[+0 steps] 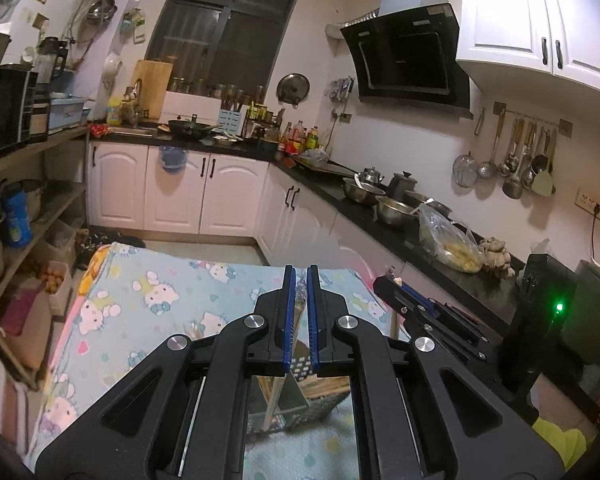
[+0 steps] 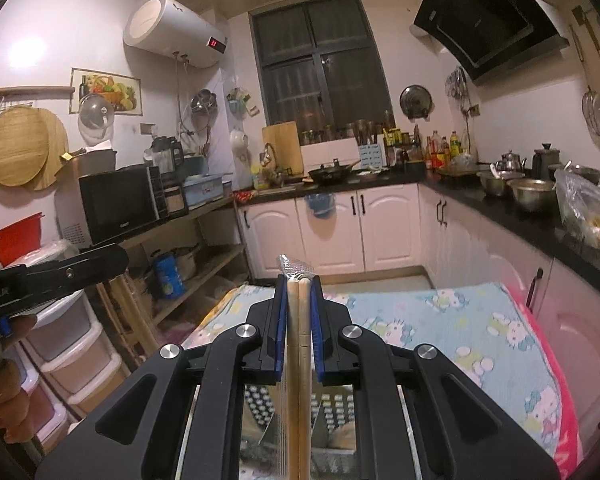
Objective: Organize utensils
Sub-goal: 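Lift both chopsticks and carry them above the green caddy, then lower both chopsticks into the caddy slots and open both tools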
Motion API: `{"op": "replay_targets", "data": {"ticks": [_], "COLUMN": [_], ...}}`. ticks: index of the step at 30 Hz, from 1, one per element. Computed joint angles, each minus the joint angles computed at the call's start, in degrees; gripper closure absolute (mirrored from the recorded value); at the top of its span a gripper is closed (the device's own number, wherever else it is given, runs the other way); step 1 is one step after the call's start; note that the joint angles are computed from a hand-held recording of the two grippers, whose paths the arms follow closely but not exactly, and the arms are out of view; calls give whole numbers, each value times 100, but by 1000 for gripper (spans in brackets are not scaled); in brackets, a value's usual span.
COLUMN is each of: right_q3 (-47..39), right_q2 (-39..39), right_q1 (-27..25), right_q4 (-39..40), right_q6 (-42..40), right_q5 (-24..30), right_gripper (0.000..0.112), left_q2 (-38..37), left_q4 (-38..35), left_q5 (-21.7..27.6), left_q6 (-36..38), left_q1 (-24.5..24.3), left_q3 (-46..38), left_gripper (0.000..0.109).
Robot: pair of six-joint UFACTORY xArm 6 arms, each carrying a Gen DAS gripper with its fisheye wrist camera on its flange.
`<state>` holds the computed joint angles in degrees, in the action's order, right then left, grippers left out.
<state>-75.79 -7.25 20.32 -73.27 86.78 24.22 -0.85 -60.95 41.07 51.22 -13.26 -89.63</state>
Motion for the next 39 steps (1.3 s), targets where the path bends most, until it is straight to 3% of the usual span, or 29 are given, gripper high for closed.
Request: {"op": "replay_targets", "data": {"ticks": [13, 21, 29, 39], "right_q3": [-977, -1477, -1467, -1158], "right_q2": [789, 1327, 1540, 1565], "right_q1": [-124, -84, -49, -52], "right_q4": [-743, -1210, -1830, -2170], "right_q6": [313, 516, 1126, 1638], "right_q5": [326, 800, 1249, 1331], "right_gripper": [102, 102, 102, 102], "left_q2": [523, 711, 830, 937], "left_q4": [97, 60, 57, 86], "left_q5": [-290, -317, -244, -208], "left_q6": [-173, -141, -141, -149], "left_q1": [-34, -55, -81, -122], "left_q3": [-474, -564, -542, -471], "left_gripper": [107, 107, 107, 107]}}
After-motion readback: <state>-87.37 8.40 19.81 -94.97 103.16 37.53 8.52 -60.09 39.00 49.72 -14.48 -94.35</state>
